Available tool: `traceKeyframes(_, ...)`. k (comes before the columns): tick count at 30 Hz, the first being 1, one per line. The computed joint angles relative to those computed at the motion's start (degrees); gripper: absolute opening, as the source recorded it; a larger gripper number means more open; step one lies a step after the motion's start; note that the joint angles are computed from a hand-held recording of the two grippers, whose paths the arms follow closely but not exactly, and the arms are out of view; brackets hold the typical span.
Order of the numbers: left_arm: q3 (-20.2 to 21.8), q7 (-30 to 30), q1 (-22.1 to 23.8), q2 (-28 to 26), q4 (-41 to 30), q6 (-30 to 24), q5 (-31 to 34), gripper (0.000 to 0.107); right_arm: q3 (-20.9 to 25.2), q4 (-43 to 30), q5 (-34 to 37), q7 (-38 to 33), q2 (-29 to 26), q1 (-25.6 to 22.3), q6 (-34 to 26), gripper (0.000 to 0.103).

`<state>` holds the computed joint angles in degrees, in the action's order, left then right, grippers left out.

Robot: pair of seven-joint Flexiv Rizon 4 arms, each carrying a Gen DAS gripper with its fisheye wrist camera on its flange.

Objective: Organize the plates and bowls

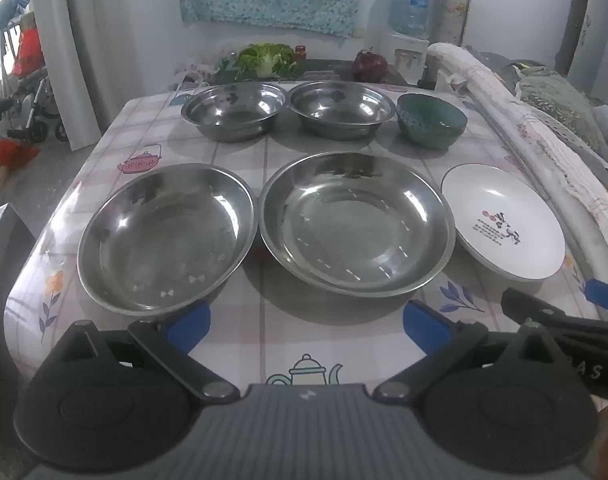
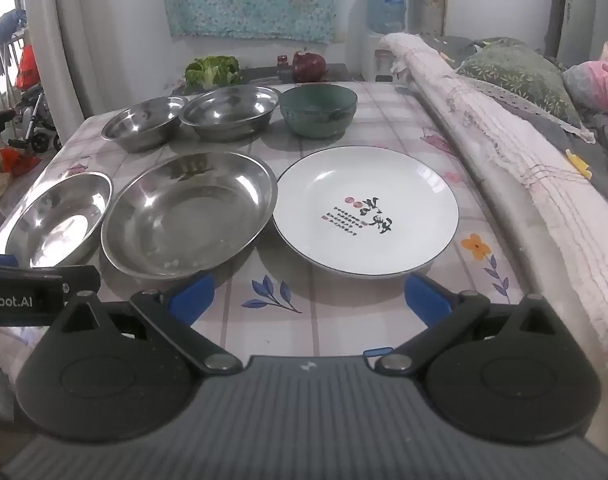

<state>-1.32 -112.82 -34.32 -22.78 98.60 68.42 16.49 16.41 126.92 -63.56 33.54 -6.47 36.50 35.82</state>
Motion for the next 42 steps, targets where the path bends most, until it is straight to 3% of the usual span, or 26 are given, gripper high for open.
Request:
traceKeyframes(14, 0.30, -0.45, -0.16, -0.09, -0.40, -0.25, 1.04, 0.103, -0.48, 0.00, -1.22, 0.15, -0.27, -0.65, 2.68, 0.102)
traceKeyframes(25, 0.59, -1.30, -0.22, 0.61, 0.41, 0.35, 2.06, 0.103, 0.20, -0.09, -0.29, -0.34, 0.47, -0.13, 0.62, 0.102)
traceKeyframes(42, 0.31, -3.72, 0.05, 0.89, -0.53, -3.80, 3.74, 0.103, 0.21, 0.10, 1.23, -1.69, 0.61, -0.56, 0.97, 0.102)
